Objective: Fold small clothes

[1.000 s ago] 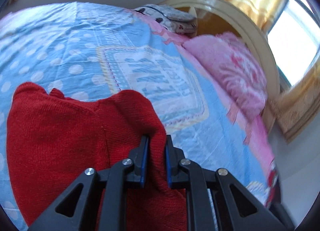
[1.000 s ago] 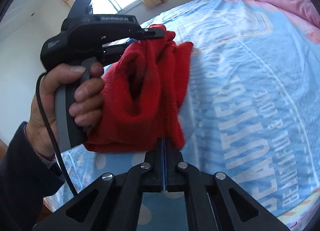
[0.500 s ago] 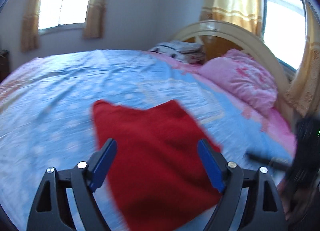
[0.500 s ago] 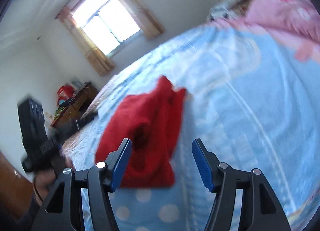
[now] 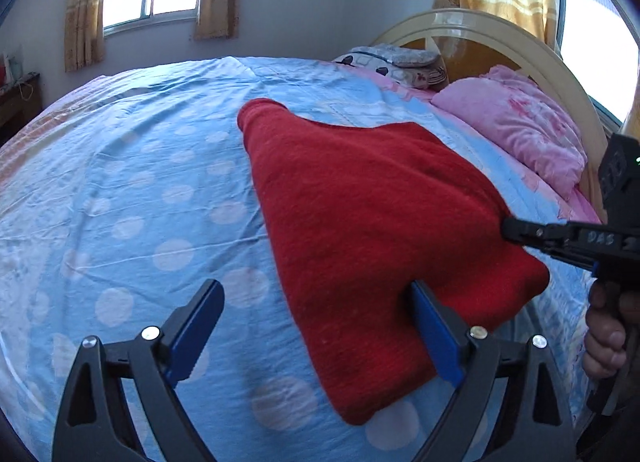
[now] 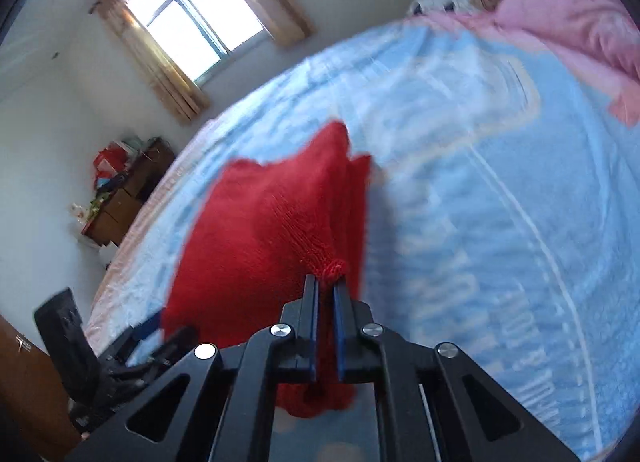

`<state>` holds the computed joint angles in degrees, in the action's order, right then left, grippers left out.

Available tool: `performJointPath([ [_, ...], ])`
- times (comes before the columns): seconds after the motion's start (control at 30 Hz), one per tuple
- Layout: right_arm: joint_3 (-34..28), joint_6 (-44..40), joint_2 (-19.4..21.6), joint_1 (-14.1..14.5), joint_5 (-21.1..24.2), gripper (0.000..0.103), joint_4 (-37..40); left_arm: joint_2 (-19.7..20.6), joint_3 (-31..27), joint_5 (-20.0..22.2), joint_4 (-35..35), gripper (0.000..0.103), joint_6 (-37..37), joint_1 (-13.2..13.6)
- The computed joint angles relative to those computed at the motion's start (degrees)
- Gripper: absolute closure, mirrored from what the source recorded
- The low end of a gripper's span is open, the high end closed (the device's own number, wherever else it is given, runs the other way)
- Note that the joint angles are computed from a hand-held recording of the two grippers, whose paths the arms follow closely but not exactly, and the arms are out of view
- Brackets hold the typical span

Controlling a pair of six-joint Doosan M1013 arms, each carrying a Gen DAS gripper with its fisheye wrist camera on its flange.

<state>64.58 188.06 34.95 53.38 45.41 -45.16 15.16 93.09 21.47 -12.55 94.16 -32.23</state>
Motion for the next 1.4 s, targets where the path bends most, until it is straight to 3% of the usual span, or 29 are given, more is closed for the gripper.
performJointPath([
  [0.1,-0.1,-1.0,0.1,-0.1,0.5,0.097,0.8,-1.5,1.7,-4.0,5.7,0.008,-4.2,-0.7],
  [0.17,-1.4,-3.5,0.7,0.2,1.5,0.097,-0.2,-2.2,2.2,-6.3,4.8,0.004,-4.7,-0.4],
  [0.27,-4.8,-3.9,2.0,1.8,8.8,0.075,-5.4,-1.6,1.2,-6.3,6.8,0.002,-8.1,0.1],
  [0.37,-8.1,-5.6,3.2,3.1,13.6,0.071,-12.7,-0.2,-0.7,-3.8,14.7,0.002,-15.4,-0.2],
  [0.47,-9.5,-12.2,3.3,2.1,6.3,0.071,-10.8,0.6,-1.1,-2.6,16.5,0.002,-18.1,-0.5],
  [0.53,-9.8,-17.4,3.4,0.7,-0.4,0.051,-5.9,0.4,-0.6,-3.2,15.5,0.002,-17.6,-0.4],
  [0.57,-10.8,-22.0,4.0,-0.1,-1.9,0.049,-1.1,0.2,-0.3,-3.5,15.5,0.002,-17.5,-0.5],
  [0.63,-14.1,-29.3,6.1,-1.3,0.2,0.049,7.6,0.1,0.1,-3.6,13.3,0.002,-15.3,-0.3],
  [0.7,-16.1,-32.6,7.7,-2.2,5.5,0.051,12.5,-0.1,0.2,-3.7,9.7,0.001,-11.8,-0.1],
  [0.83,-10.2,-25.1,5.1,-2.3,3.2,0.052,9.3,-0.3,0.1,-4.9,9.4,0.000,-12.2,0.1],
  [1.0,-6.7,-18.5,3.9,-1.9,1.7,0.052,5.9,1.5,-2.4,-0.9,7.7,0.000,-10.7,0.1],
  [1.1,-7.3,-18.1,4.2,-1.6,2.5,0.050,4.5,1.3,-1.9,-1.3,9.1,0.000,-11.8,-0.1],
  [1.23,-9.7,-19.9,5.8,-1.2,5.1,0.050,3.5,1.4,-1.7,-1.0,6.4,0.000,-9.3,0.0],
  [1.4,-8.9,-18.9,5.3,-1.2,4.5,0.049,3.4,1.8,-2.2,0.7,2.0,0.000,-6.4,0.5],
])
